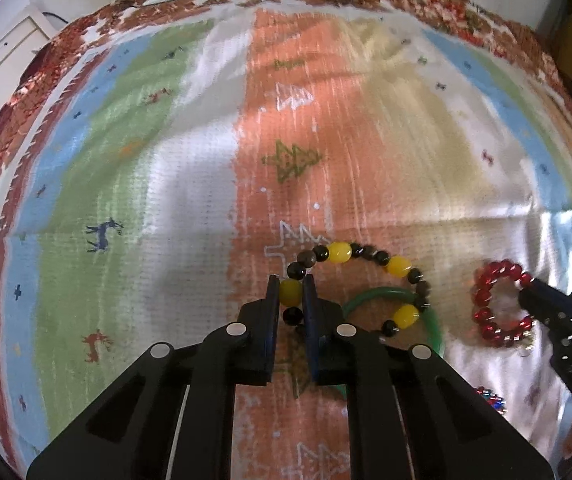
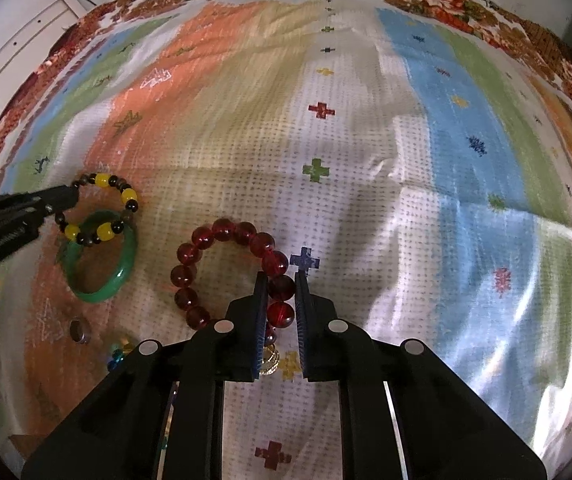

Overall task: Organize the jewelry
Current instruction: 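Grasp the yellow-black bead bracelet with left tool while right grasps red bracelet, then carry both bracelets to the silver tin and open both tools to release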

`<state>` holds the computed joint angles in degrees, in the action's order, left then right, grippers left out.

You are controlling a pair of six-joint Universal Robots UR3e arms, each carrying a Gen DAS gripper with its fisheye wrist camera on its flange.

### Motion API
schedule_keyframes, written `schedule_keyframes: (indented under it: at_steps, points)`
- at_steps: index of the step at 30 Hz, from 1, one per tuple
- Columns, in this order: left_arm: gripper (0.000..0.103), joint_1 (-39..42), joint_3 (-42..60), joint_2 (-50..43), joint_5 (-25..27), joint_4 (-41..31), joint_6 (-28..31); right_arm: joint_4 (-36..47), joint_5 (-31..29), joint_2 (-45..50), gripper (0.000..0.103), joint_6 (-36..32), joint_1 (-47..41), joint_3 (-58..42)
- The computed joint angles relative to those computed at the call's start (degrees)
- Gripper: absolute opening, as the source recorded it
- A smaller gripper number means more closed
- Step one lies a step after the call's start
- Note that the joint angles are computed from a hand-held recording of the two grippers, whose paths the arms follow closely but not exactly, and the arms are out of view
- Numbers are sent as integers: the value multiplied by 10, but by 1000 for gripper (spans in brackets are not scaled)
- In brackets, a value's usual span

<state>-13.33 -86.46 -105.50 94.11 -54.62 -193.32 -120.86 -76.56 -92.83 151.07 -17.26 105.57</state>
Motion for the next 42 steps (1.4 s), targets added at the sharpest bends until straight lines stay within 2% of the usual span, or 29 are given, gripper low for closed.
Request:
schedule_keyframes:
  at_steps: [4, 11, 14, 17, 21, 25, 31, 42]
  points:
    - [11, 6, -6, 36, -15, -3, -2, 21, 9, -32, 14, -8, -7, -2]
    - [11, -10, -13, 86, -6, -11, -2, 70, 40, -97, 14, -31, -30, -7]
    - [11, -19, -10, 98, 1, -17, -6, 80, 46, -120, 14, -39, -37, -4]
    - [11, -38, -10, 104, 33, -17, -3, 78, 37, -142, 14, -35, -42, 7]
    - [11, -33, -15, 120, 10, -33, -21, 96, 45, -158, 14, -45, -53, 9]
    - [11, -49, -17, 134, 21, -37, -30, 125, 64, -184, 14, -62, -68, 3]
    - [11, -61, -31, 170, 11, -43, -46, 174, 91, -217, 14, -92, -90, -10]
    - [11, -87, -53, 225, 13, -53, -65, 238, 111, -279, 14, -133, -129, -6]
